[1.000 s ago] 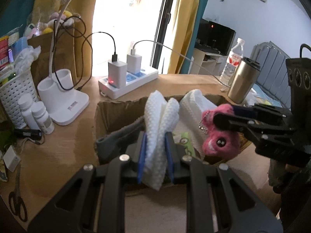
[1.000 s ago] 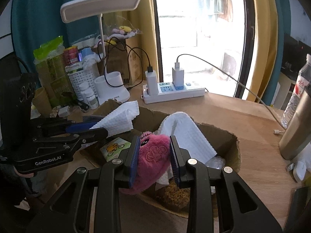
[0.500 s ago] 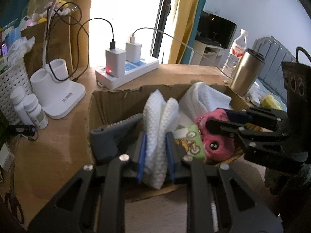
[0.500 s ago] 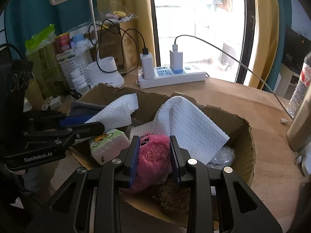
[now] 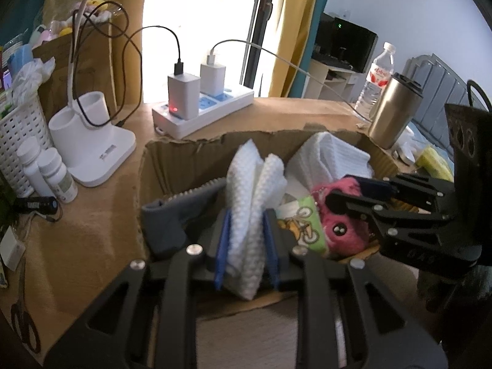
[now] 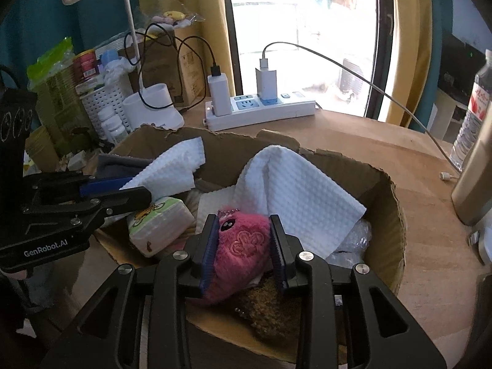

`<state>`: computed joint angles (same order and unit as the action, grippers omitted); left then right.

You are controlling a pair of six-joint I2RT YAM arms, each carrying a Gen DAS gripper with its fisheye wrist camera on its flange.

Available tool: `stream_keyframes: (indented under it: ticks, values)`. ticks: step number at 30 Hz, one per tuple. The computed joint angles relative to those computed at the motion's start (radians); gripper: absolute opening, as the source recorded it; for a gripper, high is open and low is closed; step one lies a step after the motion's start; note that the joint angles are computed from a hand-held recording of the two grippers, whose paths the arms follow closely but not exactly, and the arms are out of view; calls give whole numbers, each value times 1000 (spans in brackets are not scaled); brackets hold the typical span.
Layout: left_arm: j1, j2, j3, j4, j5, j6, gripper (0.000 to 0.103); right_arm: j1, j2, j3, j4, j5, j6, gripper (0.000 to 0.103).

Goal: Organize soft objects
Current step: 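Open both grippers to release towel and plush toy, then withdraw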

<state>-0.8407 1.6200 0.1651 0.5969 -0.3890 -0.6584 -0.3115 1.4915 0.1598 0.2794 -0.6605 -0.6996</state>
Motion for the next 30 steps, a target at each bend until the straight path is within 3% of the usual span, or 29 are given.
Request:
stream_keyframes:
  ticks: [16,18,19,30]
  values:
    - [-62,-80,10,-117,-50,-33,37,-18,-95,-17,-78,-12,3,48]
    - [-77,-103,6,-134,-61,-44,55,-25,-124,-23,-97,-16,-1,51]
    - [-85,-116,0,-136,-66,-51,58,-28,-140,-26,-109,-18,-3,52]
    - [-210,-280,-17,-309,-169,-144,60,-118,-360,-52,-316,-64,-78,58]
